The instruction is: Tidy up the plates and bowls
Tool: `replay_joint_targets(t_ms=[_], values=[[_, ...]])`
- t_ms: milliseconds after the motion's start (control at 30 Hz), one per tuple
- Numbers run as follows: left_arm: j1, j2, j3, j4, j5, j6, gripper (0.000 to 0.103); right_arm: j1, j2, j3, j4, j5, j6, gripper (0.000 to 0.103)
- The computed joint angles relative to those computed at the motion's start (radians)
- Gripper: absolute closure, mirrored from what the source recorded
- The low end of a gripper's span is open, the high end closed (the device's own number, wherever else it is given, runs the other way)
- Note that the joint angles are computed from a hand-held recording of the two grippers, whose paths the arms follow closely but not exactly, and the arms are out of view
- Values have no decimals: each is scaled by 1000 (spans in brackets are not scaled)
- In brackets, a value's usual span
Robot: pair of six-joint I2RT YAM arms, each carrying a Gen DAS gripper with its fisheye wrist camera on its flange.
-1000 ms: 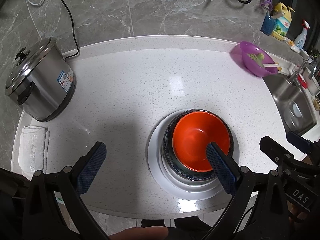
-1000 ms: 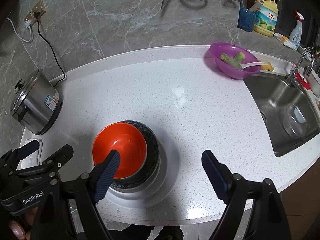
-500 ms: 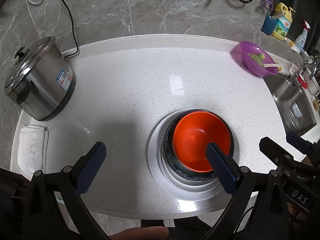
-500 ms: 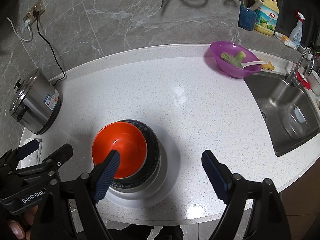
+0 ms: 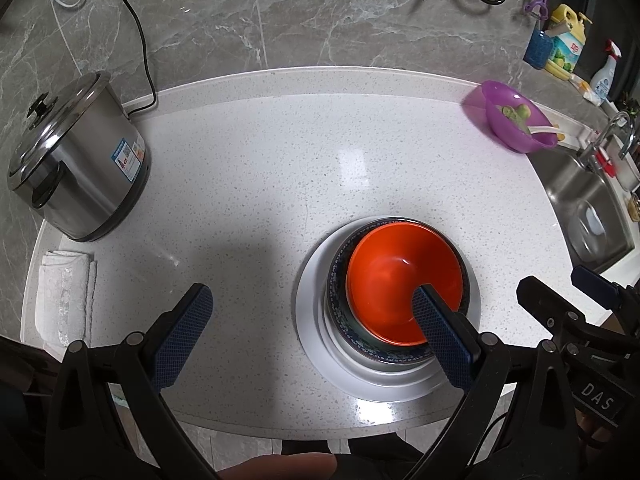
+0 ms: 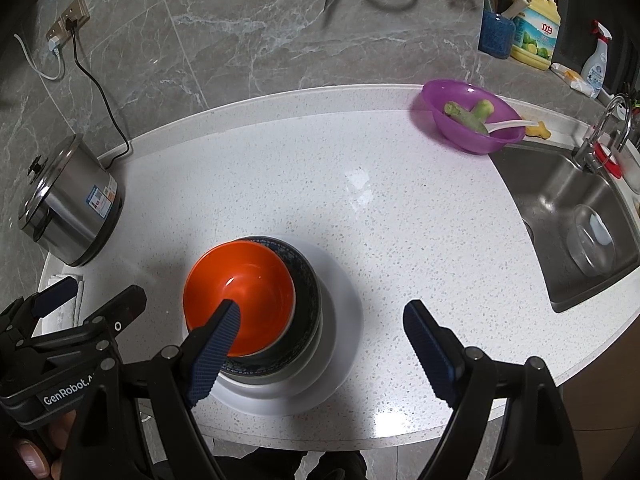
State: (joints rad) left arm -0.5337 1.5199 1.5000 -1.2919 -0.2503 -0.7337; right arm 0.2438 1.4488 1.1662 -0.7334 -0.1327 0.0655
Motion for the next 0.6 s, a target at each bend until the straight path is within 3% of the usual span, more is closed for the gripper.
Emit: replay_joint_targets(t_ms=[600], values=[[6, 5, -2, 6, 4, 5, 3, -10, 17, 13, -1, -7, -15, 17]])
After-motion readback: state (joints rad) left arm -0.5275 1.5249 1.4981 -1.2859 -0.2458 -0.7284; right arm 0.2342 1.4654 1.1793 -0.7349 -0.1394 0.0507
